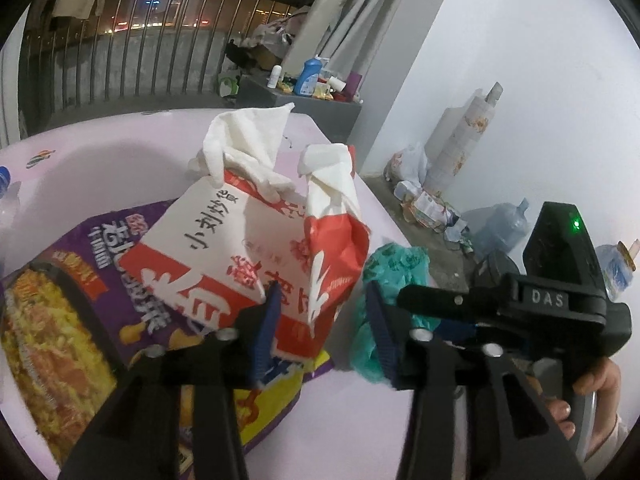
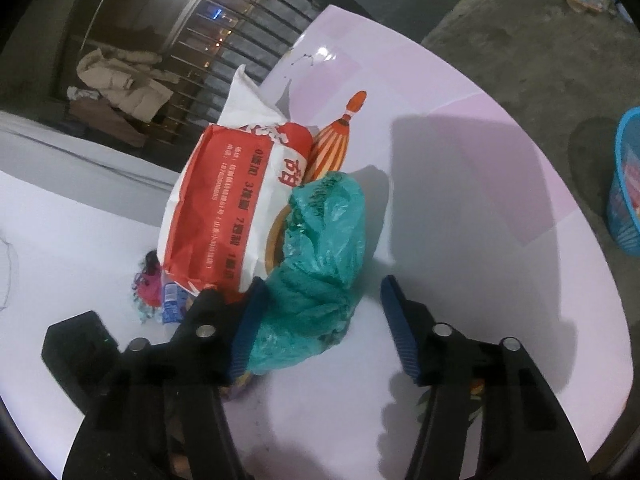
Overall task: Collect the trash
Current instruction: 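Grasp the teal plastic bag with the right gripper while the left gripper grasps the red-and-white snack bag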
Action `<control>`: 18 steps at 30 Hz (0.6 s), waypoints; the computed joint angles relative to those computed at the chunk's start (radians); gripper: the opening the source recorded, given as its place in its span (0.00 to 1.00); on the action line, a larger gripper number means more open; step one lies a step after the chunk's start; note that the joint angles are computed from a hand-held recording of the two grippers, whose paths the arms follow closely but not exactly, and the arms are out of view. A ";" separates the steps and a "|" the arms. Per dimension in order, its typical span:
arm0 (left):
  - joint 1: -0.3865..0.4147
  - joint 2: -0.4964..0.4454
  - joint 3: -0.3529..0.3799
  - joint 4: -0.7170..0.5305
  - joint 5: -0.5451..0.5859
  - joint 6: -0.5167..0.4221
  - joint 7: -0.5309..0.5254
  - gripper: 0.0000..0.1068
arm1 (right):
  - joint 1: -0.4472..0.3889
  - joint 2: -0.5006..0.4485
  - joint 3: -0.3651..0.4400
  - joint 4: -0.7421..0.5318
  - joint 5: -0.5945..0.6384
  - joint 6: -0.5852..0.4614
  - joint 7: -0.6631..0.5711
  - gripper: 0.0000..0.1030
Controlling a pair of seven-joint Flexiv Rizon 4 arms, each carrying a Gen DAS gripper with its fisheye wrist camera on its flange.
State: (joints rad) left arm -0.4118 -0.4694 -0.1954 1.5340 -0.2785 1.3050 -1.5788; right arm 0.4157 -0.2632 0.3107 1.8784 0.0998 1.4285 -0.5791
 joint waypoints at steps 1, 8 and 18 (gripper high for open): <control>-0.001 -0.006 0.000 -0.011 0.002 -0.010 0.003 0.21 | -0.005 -0.001 0.006 -0.002 0.006 0.003 -0.010 0.46; 0.012 0.020 -0.035 0.001 -0.015 -0.024 0.083 0.05 | 0.000 0.014 0.006 -0.006 0.005 -0.015 -0.036 0.36; 0.000 0.138 -0.013 0.119 -0.043 -0.082 0.123 0.07 | 0.010 0.073 0.005 0.004 0.005 -0.132 -0.105 0.36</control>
State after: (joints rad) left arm -0.4120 -0.3314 -0.2084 1.6526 -0.3216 1.2231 -1.4554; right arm 0.4253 -0.1903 0.3160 1.8826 0.1049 1.2965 -0.6841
